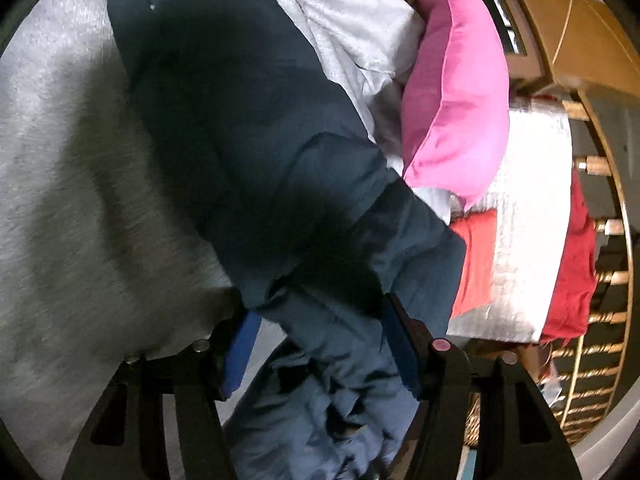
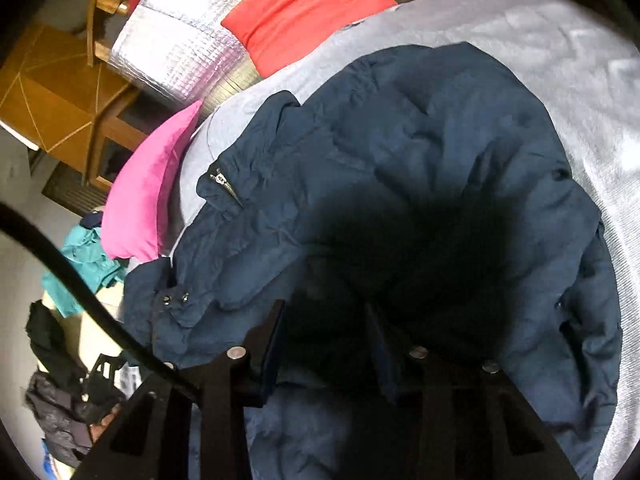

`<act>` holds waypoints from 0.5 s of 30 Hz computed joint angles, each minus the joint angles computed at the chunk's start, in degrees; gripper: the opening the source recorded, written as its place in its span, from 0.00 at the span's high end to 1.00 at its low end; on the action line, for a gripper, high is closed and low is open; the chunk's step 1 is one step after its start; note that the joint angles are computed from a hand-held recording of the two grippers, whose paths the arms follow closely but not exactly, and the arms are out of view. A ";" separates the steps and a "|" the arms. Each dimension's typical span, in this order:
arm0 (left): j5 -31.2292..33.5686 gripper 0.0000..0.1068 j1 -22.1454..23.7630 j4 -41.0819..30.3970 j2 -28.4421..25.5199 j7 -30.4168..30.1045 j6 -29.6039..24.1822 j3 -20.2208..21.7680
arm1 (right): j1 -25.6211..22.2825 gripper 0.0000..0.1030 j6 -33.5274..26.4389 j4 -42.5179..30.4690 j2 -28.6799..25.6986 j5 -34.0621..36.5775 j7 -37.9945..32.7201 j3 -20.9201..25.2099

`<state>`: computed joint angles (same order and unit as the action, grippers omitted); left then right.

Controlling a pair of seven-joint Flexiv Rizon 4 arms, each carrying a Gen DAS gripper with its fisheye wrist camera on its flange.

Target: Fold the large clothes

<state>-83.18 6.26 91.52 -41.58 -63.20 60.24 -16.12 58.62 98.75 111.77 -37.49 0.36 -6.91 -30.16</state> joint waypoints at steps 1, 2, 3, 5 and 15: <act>-0.46 0.47 -0.21 -0.56 -0.43 0.05 0.63 -0.16 | -0.50 0.59 0.16 -0.19 -0.08 -0.09 -0.16 0.43; -0.07 0.52 -0.41 -1.17 -0.89 -0.49 0.90 -0.10 | -0.72 0.59 0.04 -0.53 -0.30 -0.17 -0.26 0.58; 0.28 0.55 -0.55 -1.70 -1.31 -0.97 1.23 -0.13 | -0.48 0.59 -0.24 -0.65 -0.38 -0.25 -0.27 0.33; 0.63 0.61 -0.61 -1.97 -1.58 -1.32 1.92 -0.29 | 0.30 0.58 -1.31 -0.67 -0.14 -0.79 -0.26 -0.49; -9.26 0.84 -5.82 -2.23 5.03 26.28 17.16 -2.33 | 3.67 0.59 0.16 1.39 0.16 0.05 1.04 -4.39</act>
<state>-92.44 0.44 89.29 -36.55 -36.92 77.39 -18.44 62.29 98.91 113.15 -37.33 0.41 -5.87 -34.55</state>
